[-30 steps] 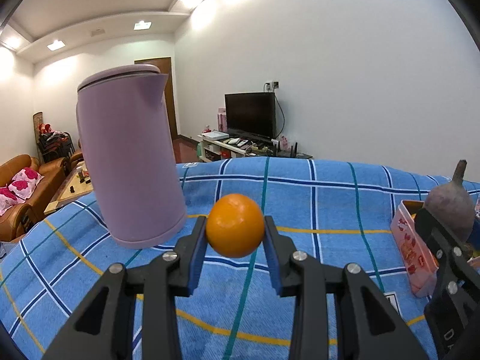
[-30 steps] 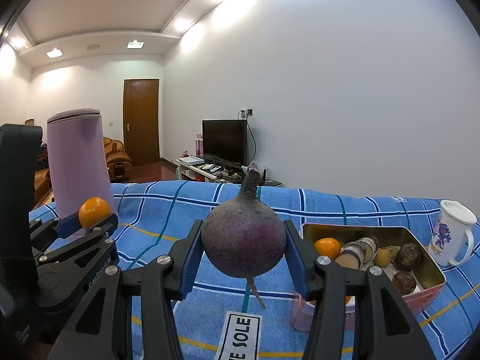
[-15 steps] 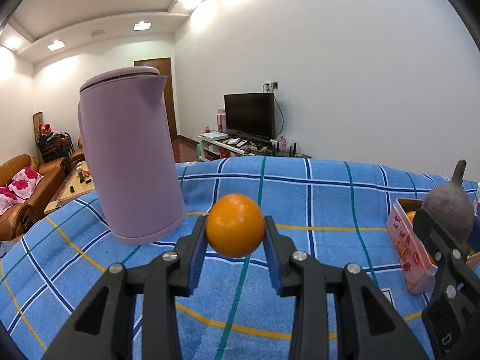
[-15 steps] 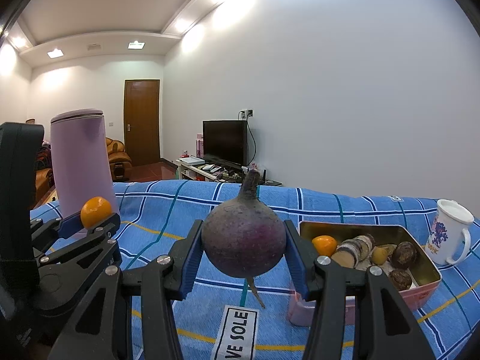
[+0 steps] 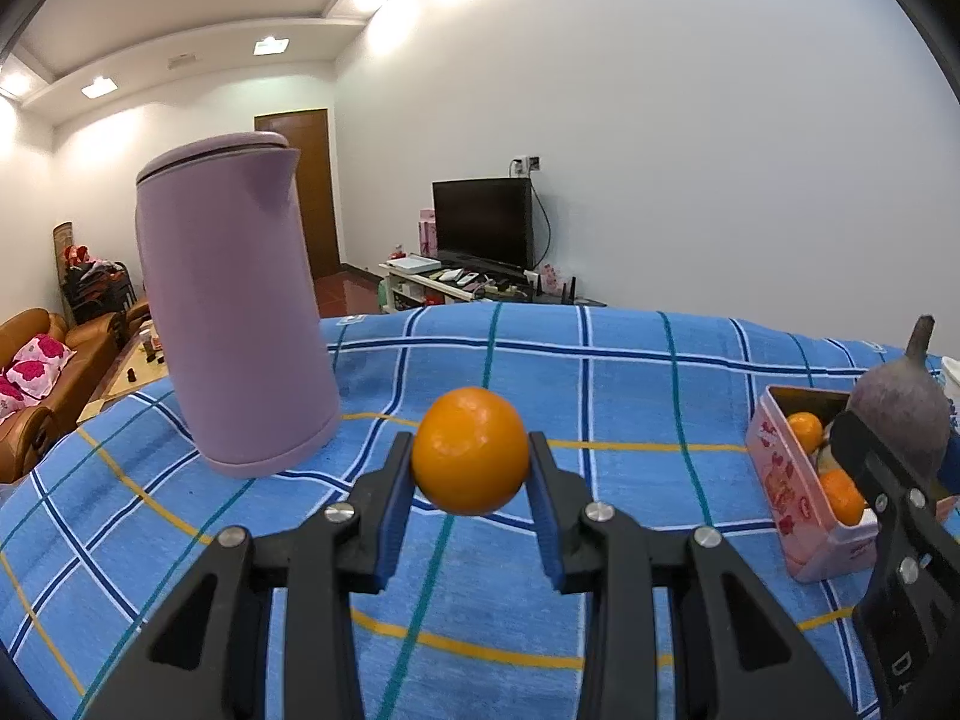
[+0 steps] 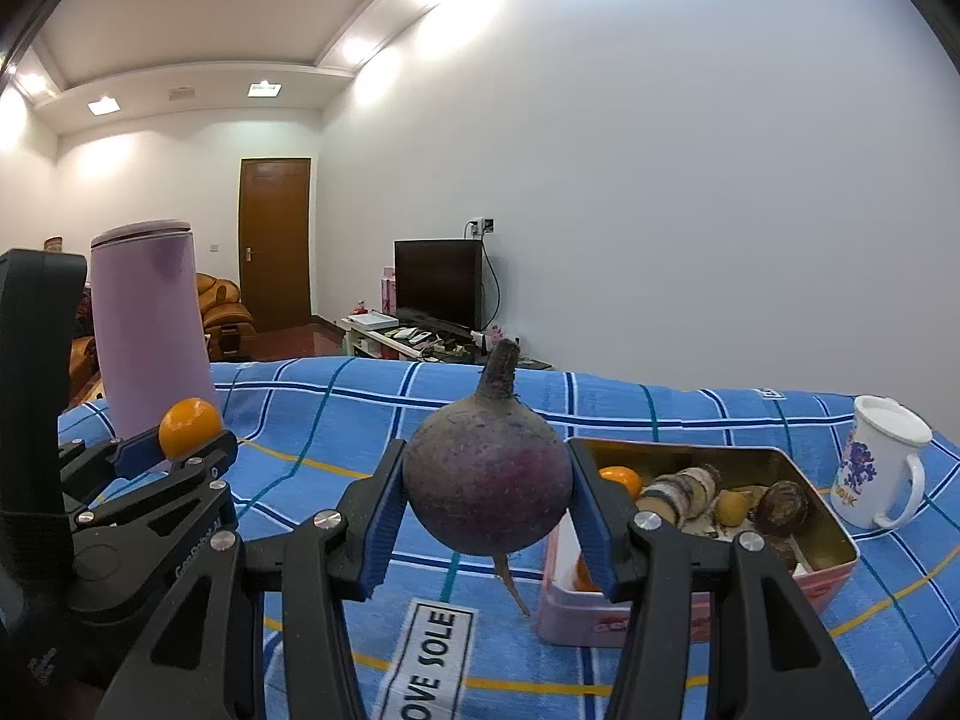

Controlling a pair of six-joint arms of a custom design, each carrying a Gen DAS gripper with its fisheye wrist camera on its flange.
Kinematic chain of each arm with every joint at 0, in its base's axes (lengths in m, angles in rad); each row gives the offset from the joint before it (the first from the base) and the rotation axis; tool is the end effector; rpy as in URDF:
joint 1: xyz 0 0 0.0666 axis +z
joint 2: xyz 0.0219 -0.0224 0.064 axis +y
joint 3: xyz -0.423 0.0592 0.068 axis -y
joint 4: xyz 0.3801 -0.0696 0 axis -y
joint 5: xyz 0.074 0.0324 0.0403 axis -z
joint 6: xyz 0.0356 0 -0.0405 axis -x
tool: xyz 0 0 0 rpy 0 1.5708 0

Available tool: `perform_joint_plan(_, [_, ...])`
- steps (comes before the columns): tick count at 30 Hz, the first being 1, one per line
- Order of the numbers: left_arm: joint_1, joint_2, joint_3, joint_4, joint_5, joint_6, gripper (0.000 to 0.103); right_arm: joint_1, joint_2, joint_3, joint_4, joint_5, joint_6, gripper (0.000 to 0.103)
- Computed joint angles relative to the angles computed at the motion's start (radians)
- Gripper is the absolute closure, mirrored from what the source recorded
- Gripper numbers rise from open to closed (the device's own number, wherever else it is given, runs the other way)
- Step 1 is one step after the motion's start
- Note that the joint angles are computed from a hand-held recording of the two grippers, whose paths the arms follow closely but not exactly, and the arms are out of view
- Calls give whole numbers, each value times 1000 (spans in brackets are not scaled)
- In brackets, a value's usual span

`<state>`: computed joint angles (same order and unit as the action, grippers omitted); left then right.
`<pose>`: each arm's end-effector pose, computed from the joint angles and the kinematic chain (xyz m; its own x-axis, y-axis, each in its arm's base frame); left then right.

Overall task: Organize fruits
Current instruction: 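Lift and carry the beet and orange toward the pink tin with both grippers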

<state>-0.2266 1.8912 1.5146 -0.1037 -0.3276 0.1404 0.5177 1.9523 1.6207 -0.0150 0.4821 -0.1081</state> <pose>0.6539 -0.1394 0.3209 -0.4367 -0.0353 -0.8989 -0.1277 0.9915 0.0231 0.6176 0.3323 0.3381 -0.2999 -0.0608 -0.9520 -0.0274 0.9981 -0.0551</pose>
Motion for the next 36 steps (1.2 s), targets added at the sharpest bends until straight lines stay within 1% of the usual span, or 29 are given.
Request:
perform_joint_plan(10, [-22,-1,-2,1,5,-7,65,-10,-32,-46,15,13,5,50])
perform_joint_plan(23, [-59,3,10,-16,9,-8,65,-25,-70,-103,49,25,40,50])
perform_joint_plan(36, [-105,20,41,-42,20,-13,65,-62,-115,-167,68,31,35,50])
